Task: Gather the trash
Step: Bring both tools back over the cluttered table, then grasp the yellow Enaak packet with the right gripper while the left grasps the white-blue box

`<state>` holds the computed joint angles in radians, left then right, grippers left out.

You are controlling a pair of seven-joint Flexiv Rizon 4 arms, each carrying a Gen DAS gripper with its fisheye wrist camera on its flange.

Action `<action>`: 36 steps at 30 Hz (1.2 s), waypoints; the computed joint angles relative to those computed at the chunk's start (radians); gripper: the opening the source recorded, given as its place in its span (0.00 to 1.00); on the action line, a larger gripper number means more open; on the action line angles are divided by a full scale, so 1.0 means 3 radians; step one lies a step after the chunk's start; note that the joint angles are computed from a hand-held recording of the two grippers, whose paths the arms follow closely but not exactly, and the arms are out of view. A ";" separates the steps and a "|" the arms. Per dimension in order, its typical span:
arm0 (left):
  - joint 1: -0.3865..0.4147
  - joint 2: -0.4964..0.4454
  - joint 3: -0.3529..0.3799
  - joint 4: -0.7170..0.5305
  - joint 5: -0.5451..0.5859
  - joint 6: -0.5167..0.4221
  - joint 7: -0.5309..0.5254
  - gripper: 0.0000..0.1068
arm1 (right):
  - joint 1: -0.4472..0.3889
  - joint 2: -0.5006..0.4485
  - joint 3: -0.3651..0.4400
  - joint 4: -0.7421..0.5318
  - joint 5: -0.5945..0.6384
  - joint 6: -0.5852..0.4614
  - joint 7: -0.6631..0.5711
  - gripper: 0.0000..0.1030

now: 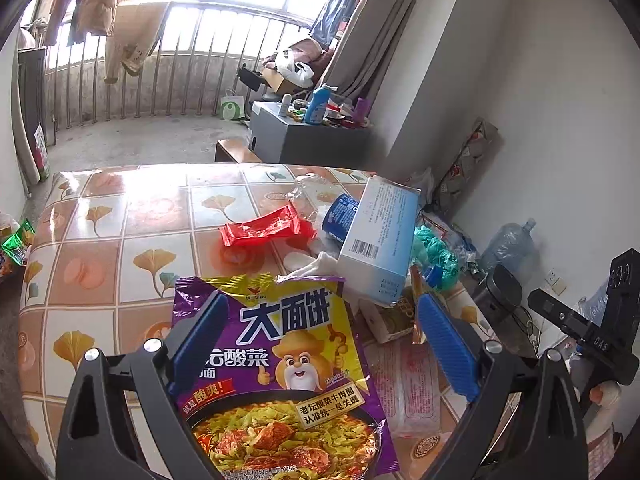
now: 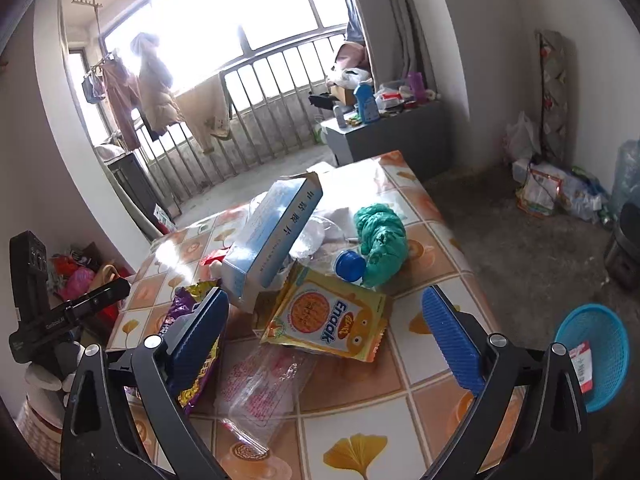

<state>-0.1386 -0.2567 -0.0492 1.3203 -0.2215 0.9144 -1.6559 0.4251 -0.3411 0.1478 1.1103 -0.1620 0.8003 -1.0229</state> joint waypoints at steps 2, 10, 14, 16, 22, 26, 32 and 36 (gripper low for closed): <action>0.0000 -0.0059 -0.0020 -0.0072 -0.0005 -0.0025 0.0027 0.87 | -0.0007 -0.0018 0.0009 -0.0015 0.0035 -0.0033 -0.0001 0.88; -0.0023 -0.0350 -0.0076 -0.0473 -0.0044 -0.0218 0.0106 0.87 | -0.0116 -0.0133 0.0070 -0.0196 0.0404 -0.0455 0.0048 0.82; -0.0062 -0.0522 -0.0082 -0.0745 -0.0008 -0.0367 0.0138 0.87 | -0.0249 -0.0146 0.0157 -0.0271 0.0830 -0.0627 0.0127 0.77; -0.0087 -0.0599 -0.0078 -0.0867 0.0021 -0.0426 0.0140 0.87 | -0.0385 -0.0105 0.0252 -0.0240 0.1238 -0.0611 0.0174 0.74; -0.0132 -0.0734 -0.0068 -0.1064 0.0056 -0.0528 0.0142 0.87 | -0.0512 -0.0011 0.0338 -0.0077 0.1877 -0.0641 0.0316 0.68; -0.0156 -0.0807 -0.0061 -0.1179 0.0085 -0.0618 0.0140 0.87 | -0.0467 -0.0059 0.0325 -0.0078 0.2005 -0.0523 0.0450 0.60; -0.0182 -0.0902 -0.0047 -0.1346 0.0126 -0.0699 0.0123 0.87 | -0.0373 -0.0152 0.0208 -0.0162 0.1746 -0.0402 0.0850 0.57; -0.0190 -0.0941 -0.0043 -0.1411 0.0143 -0.0736 0.0125 0.87 | -0.0377 -0.0204 0.0185 -0.0171 0.1655 -0.0330 0.1089 0.47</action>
<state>-0.1955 -0.5390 -0.0622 0.8969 -0.1787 0.6936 -1.6182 0.3120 -0.4024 0.2033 1.0588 0.3347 0.7012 -0.6961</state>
